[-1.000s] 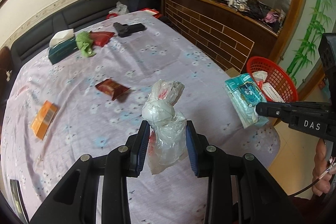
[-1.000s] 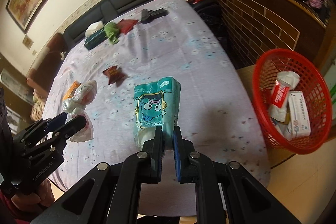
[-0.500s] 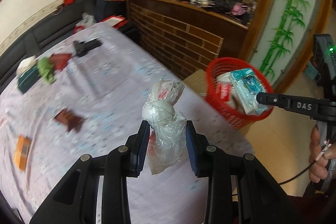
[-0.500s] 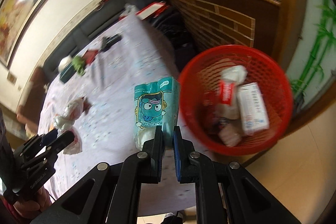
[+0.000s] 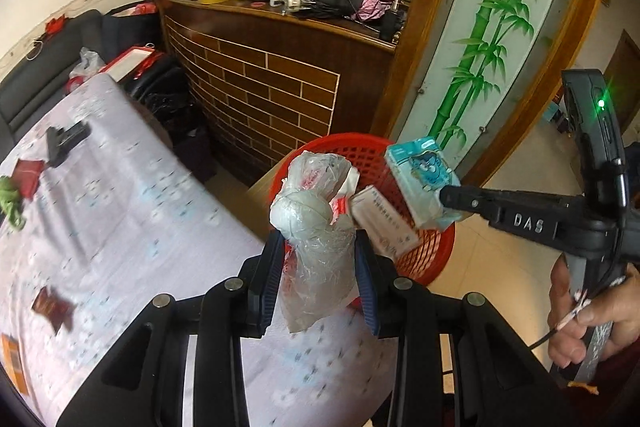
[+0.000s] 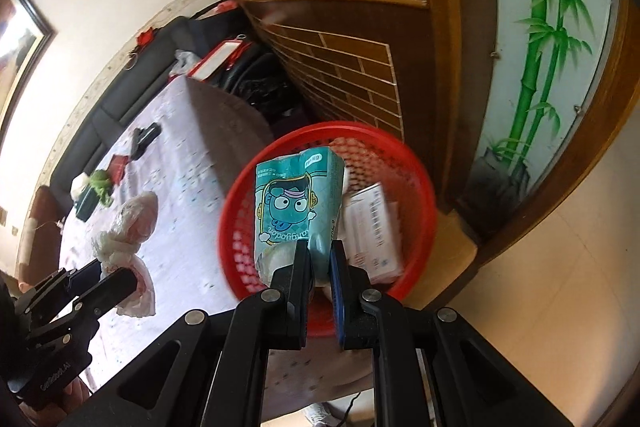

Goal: Collect trash
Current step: 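Open both tools over the red basket, dropping the bag and packet, then grasp the orange box with the left tool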

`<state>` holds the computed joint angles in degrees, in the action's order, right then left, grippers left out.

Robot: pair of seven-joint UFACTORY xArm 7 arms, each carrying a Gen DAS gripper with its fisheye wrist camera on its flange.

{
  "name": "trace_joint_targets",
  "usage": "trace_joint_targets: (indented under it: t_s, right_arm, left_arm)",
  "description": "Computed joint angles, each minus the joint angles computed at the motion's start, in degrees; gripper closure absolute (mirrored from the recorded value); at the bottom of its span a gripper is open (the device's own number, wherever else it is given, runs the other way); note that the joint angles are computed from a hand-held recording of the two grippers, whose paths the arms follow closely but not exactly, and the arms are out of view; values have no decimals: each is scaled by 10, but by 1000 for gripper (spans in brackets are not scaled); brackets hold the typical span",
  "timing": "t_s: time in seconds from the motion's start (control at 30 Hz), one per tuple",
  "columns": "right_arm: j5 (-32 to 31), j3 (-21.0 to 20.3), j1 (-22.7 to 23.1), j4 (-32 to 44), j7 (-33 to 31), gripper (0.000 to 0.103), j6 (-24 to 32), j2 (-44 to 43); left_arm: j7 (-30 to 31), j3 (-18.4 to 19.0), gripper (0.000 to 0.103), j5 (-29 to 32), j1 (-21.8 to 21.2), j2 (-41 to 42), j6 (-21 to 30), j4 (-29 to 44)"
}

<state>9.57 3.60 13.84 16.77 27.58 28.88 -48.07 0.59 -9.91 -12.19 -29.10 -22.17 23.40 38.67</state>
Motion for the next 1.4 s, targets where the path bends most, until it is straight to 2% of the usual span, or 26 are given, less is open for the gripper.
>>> trace_joint_targets:
  t_s: [0.07, 0.13, 0.17, 0.23, 0.33, 0.47, 0.73, 0.8, 0.83, 1.1, 1.23, 1.27, 1.4]
  right_arm:
    - [-8, -7, -9, 11, -11, 91, -5, 23]
    - [-17, -10, -16, 23, -25, 90, -12, 52]
    - [-23, -10, -22, 31, -31, 89, -11, 67]
    - [-24, -13, -31, 38, -37, 80, -10, 78]
    - [-12, -28, -29, 32, -51, 78, -14, 64]
    - [-10, -19, -33, 27, -51, 77, -9, 49]
    - [29, -11, 27, 48, -61, 77, -28, 83]
    - [37, -3, 45, 58, -62, 71, -33, 98]
    - [40, 1, 53, 62, -63, 67, -37, 106]
    - [58, 47, 128, 119, -53, 63, -59, 198]
    - [49, 75, 149, 157, -42, 61, -61, 243]
    - [44, 85, 153, 170, -36, 61, -61, 258]
    - [20, 110, 163, 209, -14, 58, -58, 299]
  left_arm:
    - [-2, -1, 66, -7, -3, 27, -9, 18]
    - [-3, -3, 47, -11, -5, 48, -15, 33]
    - [-8, -7, 44, -9, -3, 53, -21, 35]
    - [-13, -6, 38, -14, -3, 51, -24, 32]
    - [-1, 6, 37, -40, -13, 39, -24, 18]
    - [-27, 3, 37, -26, 3, 0, -22, -17]
    - [-69, 26, 37, -3, 43, -100, 14, -92]
    - [-76, 32, 37, 7, 58, -134, 27, -113]
    - [-81, 35, 37, 14, 70, -158, 35, -128]
    - [-75, 75, 37, 63, 154, -312, 112, -212]
    - [-25, 126, 37, 98, 232, -389, 158, -244]
    - [-4, 147, 37, 111, 263, -400, 168, -247]
    - [77, 213, 35, 139, 361, -374, 165, -233]
